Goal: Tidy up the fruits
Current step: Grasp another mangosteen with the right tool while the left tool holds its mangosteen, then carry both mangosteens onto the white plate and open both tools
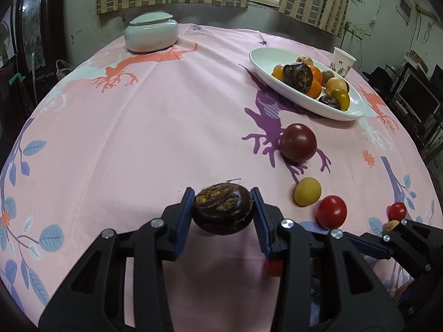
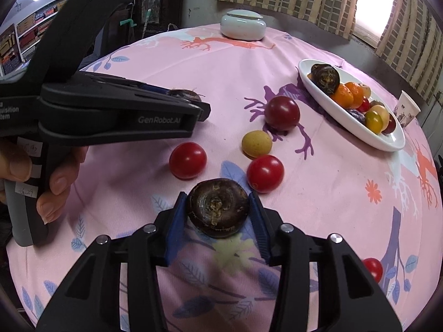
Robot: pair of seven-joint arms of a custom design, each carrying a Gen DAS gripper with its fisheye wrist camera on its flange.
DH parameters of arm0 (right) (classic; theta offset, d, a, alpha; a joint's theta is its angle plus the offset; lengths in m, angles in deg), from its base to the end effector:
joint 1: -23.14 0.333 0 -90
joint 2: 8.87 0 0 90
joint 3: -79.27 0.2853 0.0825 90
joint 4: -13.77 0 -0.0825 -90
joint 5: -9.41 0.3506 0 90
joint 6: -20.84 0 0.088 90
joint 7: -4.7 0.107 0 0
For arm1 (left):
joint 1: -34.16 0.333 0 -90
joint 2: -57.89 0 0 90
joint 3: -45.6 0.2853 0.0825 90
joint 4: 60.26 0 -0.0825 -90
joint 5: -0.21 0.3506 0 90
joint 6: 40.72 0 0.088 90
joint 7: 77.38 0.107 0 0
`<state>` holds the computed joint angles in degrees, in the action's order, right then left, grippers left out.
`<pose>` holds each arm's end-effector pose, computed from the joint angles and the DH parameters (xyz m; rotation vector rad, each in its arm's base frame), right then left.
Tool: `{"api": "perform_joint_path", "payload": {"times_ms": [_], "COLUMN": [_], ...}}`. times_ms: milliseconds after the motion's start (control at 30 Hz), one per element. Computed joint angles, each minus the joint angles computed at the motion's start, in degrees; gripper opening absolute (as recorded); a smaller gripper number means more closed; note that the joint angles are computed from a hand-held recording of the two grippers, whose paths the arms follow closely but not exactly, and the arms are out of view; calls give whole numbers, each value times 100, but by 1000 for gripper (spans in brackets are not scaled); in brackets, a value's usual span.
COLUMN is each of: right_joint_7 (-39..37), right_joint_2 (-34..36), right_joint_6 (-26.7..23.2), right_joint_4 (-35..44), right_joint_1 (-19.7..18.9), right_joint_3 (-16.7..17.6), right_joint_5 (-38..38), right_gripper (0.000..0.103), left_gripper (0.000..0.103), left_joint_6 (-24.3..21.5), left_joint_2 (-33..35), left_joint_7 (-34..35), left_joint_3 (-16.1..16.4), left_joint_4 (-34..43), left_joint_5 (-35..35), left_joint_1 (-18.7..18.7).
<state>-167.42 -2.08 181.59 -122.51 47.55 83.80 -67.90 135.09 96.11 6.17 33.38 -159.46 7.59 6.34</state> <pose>0.3963 0.2727 0.2788 -1.8988 1.8357 -0.6597 0.5253 -0.4240 0.2834 -1.2741 2.4752 -0.9576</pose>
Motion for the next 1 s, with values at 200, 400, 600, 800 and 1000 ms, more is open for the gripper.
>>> {"api": "perform_joint_path", "payload": {"times_ms": [200, 400, 600, 800, 1000], "right_joint_7": [771, 2063, 2807, 3113, 3288], "right_joint_2": [-561, -1215, -1529, -1768, -1981], "right_joint_6": [-30, -195, -176, -255, -373], "right_joint_4": [-566, -1178, -1496, -1701, -1853], "right_joint_1": [-156, -518, -782, -857, -880], "right_joint_3": [6, 81, 50, 81, 87], "right_joint_5": [-459, -1163, -1505, -1674, -1718], "right_gripper": [45, 45, 45, 45, 45], "left_gripper": [42, 42, 42, 42, 42], "left_joint_6": [31, 51, 129, 223, 103], "left_joint_2": [3, 27, 8, -60, -246], "left_joint_7": [-82, -271, -510, -714, -785], "left_joint_3": [202, 430, 703, 1026, 888], "left_joint_4": [5, 23, -49, -133, -213], "left_joint_5": [112, 254, 461, 639, 777], "left_joint_1": [-186, -378, -650, -981, -935]}}
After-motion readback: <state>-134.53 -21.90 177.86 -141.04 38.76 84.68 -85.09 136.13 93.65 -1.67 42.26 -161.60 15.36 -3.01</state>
